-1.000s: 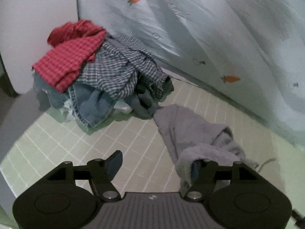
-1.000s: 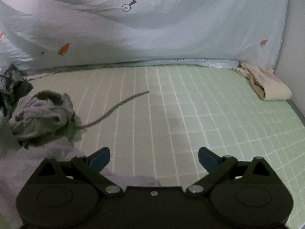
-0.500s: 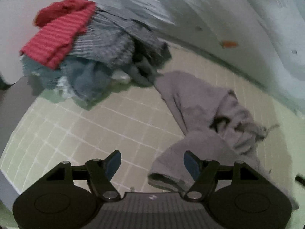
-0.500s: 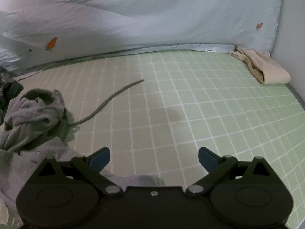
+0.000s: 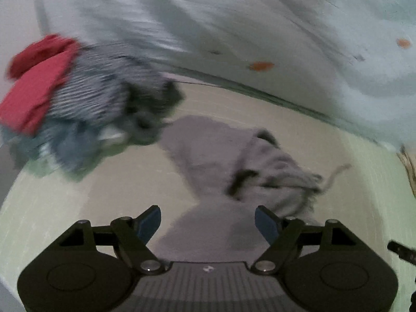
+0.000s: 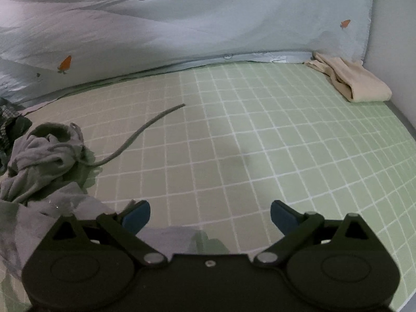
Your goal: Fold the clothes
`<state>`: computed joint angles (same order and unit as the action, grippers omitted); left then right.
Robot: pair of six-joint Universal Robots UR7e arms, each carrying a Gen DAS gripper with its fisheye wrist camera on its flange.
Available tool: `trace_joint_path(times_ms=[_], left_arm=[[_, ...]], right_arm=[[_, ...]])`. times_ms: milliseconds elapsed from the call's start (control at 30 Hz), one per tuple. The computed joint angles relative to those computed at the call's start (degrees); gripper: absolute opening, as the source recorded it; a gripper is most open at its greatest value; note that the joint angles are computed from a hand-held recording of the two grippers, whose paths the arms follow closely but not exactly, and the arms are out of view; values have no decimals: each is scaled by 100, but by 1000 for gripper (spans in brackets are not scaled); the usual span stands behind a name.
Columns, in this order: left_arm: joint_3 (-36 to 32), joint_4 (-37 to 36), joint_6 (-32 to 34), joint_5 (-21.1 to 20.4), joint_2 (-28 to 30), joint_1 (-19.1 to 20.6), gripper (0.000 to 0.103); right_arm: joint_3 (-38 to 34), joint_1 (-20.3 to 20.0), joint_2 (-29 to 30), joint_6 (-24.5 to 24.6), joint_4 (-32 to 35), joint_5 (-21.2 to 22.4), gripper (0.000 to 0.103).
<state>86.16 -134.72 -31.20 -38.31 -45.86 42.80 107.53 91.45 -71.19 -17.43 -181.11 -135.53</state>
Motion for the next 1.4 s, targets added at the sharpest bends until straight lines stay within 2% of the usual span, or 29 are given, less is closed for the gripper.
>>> trace_joint_path(times_ms=[233,333,400,467,533,600,800,933,1067,1133,1200,1267,1300,1400], left_arm=[[-1233,141,933,-798,1068,411,84],[-1965,548,913,-919,1624,583,85],[-2482,984,666,-936,1979,675,83],[-2913,1331,423,-964,2274,719,67],[-3350,1673,457,-860,2573,691,42],[-3590,1724,752,-769,2768,618,31],[-4573,1596,1698,-1629,3462,436,25],[-5259,1498,2480,-2640,3966,244,24],[-5432,1252,2680,-3137,4066,126,23],[-5149,958,2657,-3112,3845,123,21],[-4835,659,2518,-2862,3585,144,20],[-4381,195,2337,-2438,3254,185,19],[-4366,88,2203,-2167,3193,218,20],[-4242,336,1182,-1256,2983,362,25]], right_arm=[[-81,-213,-136,124,193,-206,100],[-143,-367,-195,281,417,-276,100],[-226,-490,-211,428,629,-274,100],[-328,-608,-210,515,786,-220,100],[-442,-717,-181,491,841,-147,100],[-552,-817,-147,463,882,-75,100],[-660,-1055,-186,576,930,42,100],[-561,-1137,-335,587,766,-36,100],[-450,-1187,-471,575,501,-176,100],[-403,-1179,-507,494,341,-202,100],[-362,-1149,-513,444,236,-244,100],[-333,-1122,-505,466,228,-235,100],[-326,-1102,-489,487,243,-220,100],[-352,-1027,-408,436,305,-124,100]])
